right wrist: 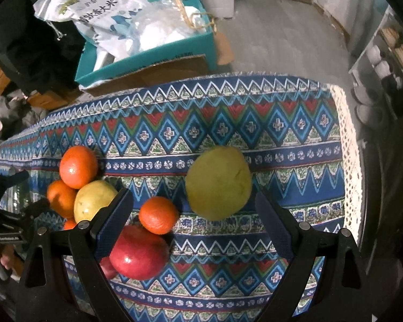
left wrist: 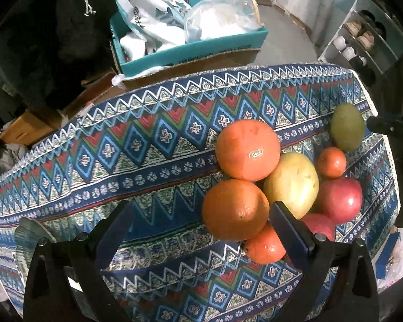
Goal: Organize fruits
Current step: 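Grasp a large orange with the left gripper while the right gripper grasps the green pear, then lift the orange with the left gripper while the right gripper lifts the pear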
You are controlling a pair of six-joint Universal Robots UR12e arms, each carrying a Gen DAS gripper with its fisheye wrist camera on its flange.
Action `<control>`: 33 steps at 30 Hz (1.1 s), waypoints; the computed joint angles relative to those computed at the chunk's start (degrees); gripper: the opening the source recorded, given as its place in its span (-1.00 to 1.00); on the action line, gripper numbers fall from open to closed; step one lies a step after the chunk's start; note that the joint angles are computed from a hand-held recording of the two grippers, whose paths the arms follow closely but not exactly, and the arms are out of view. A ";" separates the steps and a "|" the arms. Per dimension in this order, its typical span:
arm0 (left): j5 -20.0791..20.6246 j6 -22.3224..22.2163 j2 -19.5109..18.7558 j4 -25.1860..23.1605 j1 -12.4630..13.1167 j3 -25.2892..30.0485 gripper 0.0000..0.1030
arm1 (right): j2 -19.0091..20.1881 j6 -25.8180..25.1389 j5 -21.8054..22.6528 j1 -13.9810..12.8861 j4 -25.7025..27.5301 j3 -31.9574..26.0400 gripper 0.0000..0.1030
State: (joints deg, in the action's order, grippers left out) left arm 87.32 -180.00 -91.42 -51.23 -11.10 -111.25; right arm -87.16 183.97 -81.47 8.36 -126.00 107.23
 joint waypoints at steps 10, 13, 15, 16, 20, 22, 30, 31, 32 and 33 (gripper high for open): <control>-1.34 1.16 -2.29 -0.23 -0.29 0.57 0.98 | 2.27 2.00 0.89 -0.83 0.80 0.21 0.77; -2.83 0.80 -2.74 -0.66 0.07 0.53 0.98 | 2.89 2.34 1.09 -1.02 1.51 0.16 0.77; -3.98 0.83 -3.03 -0.70 0.35 0.46 0.92 | 3.16 2.35 1.20 -1.11 1.61 0.12 0.77; -4.91 1.02 -3.20 -0.91 0.52 0.48 0.89 | 3.34 2.31 1.43 -1.21 1.65 0.07 0.77; -7.86 0.53 -3.59 -2.25 1.06 0.63 0.64 | 4.18 2.64 1.19 -1.35 2.09 -0.24 0.77; -10.13 0.13 -3.71 -2.64 1.57 0.60 0.49 | 4.61 2.71 1.16 -1.38 2.65 -0.45 0.77; -11.96 1.72 -3.33 -1.79 1.69 -0.14 0.30 | 5.14 4.21 1.73 -1.69 1.53 0.15 0.54; -12.02 2.22 -3.26 -1.67 1.68 -0.19 0.30 | 5.15 4.02 1.29 -1.55 1.11 0.18 0.47; -12.29 2.46 -3.20 -1.56 1.78 -0.30 0.30 | 5.12 3.75 1.23 -1.50 0.77 0.25 0.37; -12.58 2.49 -3.14 -1.43 1.91 -0.45 0.30 | 5.20 3.53 1.55 -1.50 0.34 0.25 0.37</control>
